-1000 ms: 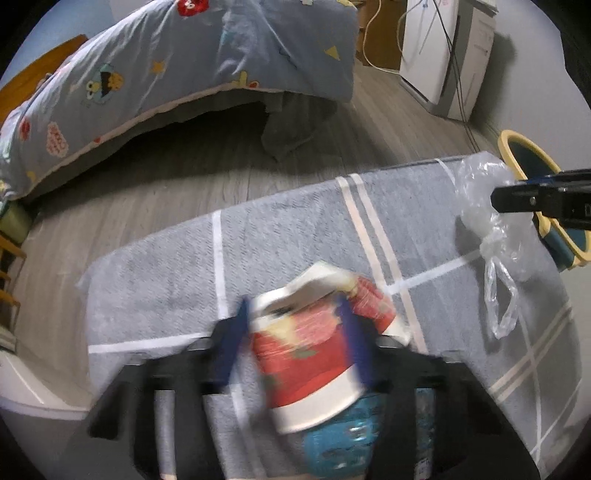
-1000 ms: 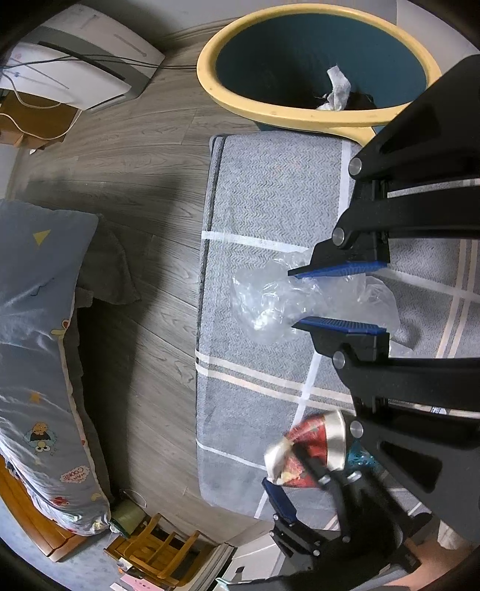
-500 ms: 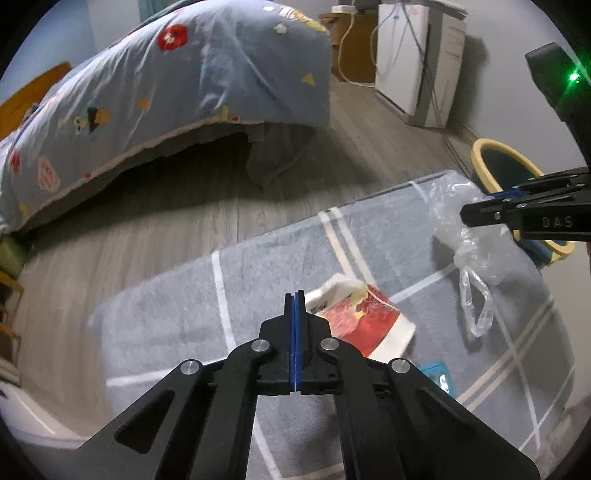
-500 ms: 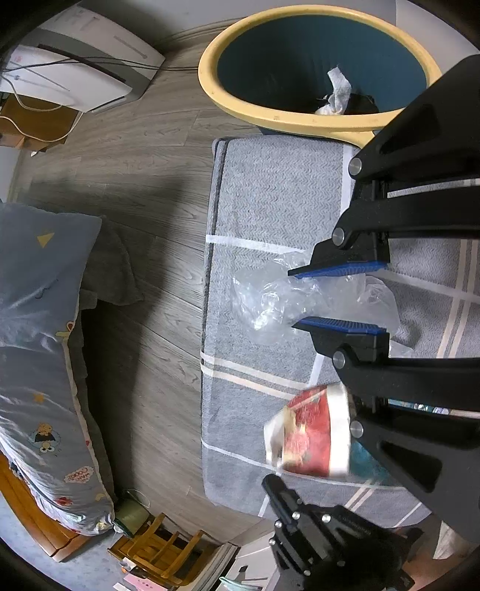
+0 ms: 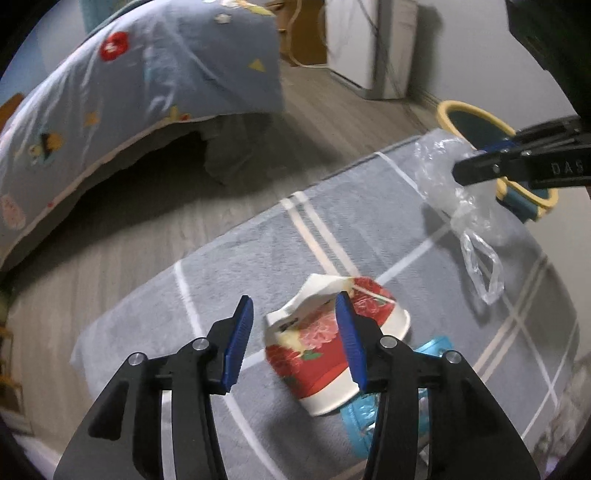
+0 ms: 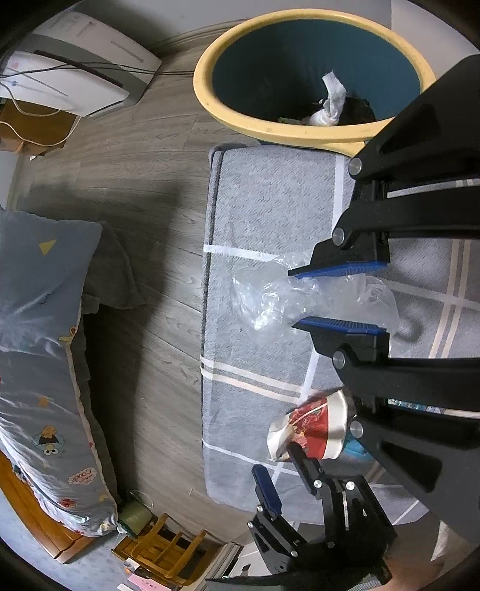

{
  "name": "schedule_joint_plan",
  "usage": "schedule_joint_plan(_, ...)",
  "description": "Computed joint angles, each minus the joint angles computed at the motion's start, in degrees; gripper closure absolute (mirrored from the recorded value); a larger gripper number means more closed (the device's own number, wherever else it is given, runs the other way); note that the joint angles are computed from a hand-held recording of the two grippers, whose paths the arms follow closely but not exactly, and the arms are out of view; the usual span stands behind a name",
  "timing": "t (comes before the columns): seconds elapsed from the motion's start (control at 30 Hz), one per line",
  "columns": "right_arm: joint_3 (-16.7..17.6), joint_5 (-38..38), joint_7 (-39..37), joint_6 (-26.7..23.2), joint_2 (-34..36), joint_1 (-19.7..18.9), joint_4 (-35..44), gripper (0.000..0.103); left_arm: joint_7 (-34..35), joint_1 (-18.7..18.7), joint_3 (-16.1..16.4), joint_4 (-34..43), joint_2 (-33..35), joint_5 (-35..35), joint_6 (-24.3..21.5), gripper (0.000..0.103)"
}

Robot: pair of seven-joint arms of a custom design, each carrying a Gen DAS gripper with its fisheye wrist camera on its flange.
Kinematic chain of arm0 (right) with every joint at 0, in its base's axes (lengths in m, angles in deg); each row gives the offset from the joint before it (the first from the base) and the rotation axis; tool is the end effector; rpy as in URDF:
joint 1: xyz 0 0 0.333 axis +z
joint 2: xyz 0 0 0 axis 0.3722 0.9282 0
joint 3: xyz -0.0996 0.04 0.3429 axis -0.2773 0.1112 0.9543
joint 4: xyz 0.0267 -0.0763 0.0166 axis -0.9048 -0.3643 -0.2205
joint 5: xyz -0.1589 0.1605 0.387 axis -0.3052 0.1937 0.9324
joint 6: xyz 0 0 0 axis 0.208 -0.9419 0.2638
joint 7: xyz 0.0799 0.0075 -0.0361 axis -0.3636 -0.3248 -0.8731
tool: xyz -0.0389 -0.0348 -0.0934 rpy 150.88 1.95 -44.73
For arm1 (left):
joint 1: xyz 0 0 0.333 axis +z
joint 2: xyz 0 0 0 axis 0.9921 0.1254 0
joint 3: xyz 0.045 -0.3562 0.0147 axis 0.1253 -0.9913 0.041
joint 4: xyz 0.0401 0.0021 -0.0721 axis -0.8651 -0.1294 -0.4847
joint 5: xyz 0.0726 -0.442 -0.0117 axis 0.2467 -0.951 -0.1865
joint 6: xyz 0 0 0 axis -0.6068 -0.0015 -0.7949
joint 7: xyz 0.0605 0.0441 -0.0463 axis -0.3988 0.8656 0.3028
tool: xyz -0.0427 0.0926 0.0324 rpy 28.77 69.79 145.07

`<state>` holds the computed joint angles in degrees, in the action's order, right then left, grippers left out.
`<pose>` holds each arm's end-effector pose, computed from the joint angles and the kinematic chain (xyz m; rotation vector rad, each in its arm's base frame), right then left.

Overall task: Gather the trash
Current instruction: 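Grasp the clear plastic bag with right tool while left tool grasps red floral cup, then carry the red floral cup and plastic bag over the bin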

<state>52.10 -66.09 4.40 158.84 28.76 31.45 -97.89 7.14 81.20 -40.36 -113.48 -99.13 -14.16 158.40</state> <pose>0.6874 0.1851 0.5635 -2.4758 1.1685 -0.0305 0.5529 -0.1350 0.5224 -1.8368 1.9733 -0.4791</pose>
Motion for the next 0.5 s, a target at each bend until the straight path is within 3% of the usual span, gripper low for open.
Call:
schedule_joint_plan(0.07,-0.1,-0.4,0.6,-0.1,-0.1,0.1,0.0,0.083,1.2,-0.2,-0.1,0.8,1.1,0.8,-0.8,0.061)
schedule_joint_plan(0.1,-0.1,-0.5,0.8,-0.2,-0.1,0.1,0.0,0.083,1.1,-0.1,-0.4,0.9,1.3,2.0,-0.8,0.073)
schedule_joint_plan(0.2,-0.2,-0.8,0.7,-0.1,-0.7,0.0,-0.4,0.083,2.6,-0.8,0.4,0.6,0.8,0.2,-0.9,0.09)
schedule_joint_plan(0.5,-0.8,-1.2,1.3,1.5,-3.4,-0.1,-1.3,0.083,1.5,-0.9,-0.7,-0.1,-1.4,0.5,-2.6,0.094)
